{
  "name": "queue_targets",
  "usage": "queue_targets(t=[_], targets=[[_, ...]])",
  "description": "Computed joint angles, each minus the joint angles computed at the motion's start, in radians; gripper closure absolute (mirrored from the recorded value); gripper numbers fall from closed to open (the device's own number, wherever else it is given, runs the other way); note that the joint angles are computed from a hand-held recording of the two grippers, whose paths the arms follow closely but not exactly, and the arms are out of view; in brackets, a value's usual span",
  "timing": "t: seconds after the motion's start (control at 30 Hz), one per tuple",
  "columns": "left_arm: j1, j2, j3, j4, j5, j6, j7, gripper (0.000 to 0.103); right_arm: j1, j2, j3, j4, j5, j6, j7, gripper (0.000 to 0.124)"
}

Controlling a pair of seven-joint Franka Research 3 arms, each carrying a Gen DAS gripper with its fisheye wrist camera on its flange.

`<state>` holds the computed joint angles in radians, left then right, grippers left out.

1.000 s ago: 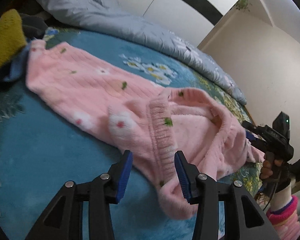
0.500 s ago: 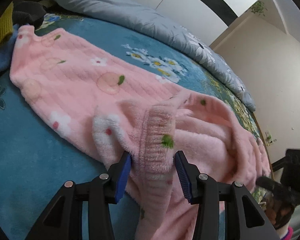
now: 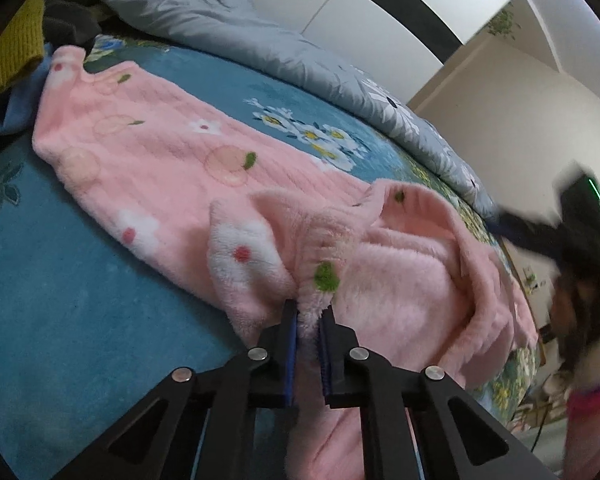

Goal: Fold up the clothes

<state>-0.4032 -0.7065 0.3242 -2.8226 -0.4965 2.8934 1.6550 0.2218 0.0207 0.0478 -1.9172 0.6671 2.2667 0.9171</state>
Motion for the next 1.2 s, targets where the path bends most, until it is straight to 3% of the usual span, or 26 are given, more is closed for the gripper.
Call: queue_targets(t=[0.13,0.27,0.37,0.47,0.53,0.57,0.6,0.9,1.03,1.17,1.2], targets=[[-0.008,-0.006,0.011,-0.018,-0.003,-0.003,0.018,0.093,0.057,0.279,0.040,0.326,-0.196,-0.112,0.097,0.069],[-0.018,-0.014,0.030,-0.024,-0.013,-0.013,0.048,0.093,0.097,0.458,0.056,0.530,-0.282,-0.196,0.153,0.068],[-0.029,-0.009,0.048,-0.015,-0.031,-0.020,0.073,0.093,0.118,0.533,0.071,0.611,-0.312,-0.257,0.152,0.068],[-0.032,0.004,0.050,-0.008,-0.049,-0.021,0.092,0.093,0.155,0.522,0.060,0.582,-0.380,-0.247,0.154,0.068],[-0.023,0.009,0.037,-0.005,-0.054,-0.024,0.096,0.093,0.163,0.484,0.057,0.518,-0.389,-0.206,0.167,0.079],[-0.016,0.008,0.029,-0.005,-0.055,-0.025,0.096,0.093,0.163,0.469,0.057,0.494,-0.389,-0.188,0.171,0.103],[-0.009,0.008,0.020,-0.005,-0.055,-0.026,0.095,0.093,0.162,0.452,0.057,0.469,-0.387,-0.169,0.178,0.118],[0.070,0.012,-0.066,0.021,0.019,-0.027,0.048,0.094,0.075,0.296,0.079,0.296,-0.172,0.008,0.181,0.120],[0.109,0.069,-0.109,0.089,0.098,0.016,0.029,0.095,0.049,0.228,0.043,0.260,-0.137,0.145,0.255,0.121],[0.171,0.201,-0.149,0.224,0.186,0.073,-0.021,0.095,-0.008,0.139,-0.006,0.186,-0.097,0.337,0.368,0.121],[0.164,0.236,-0.136,0.261,0.187,0.085,-0.025,0.095,-0.025,0.121,-0.018,0.171,-0.092,0.377,0.394,0.121]])
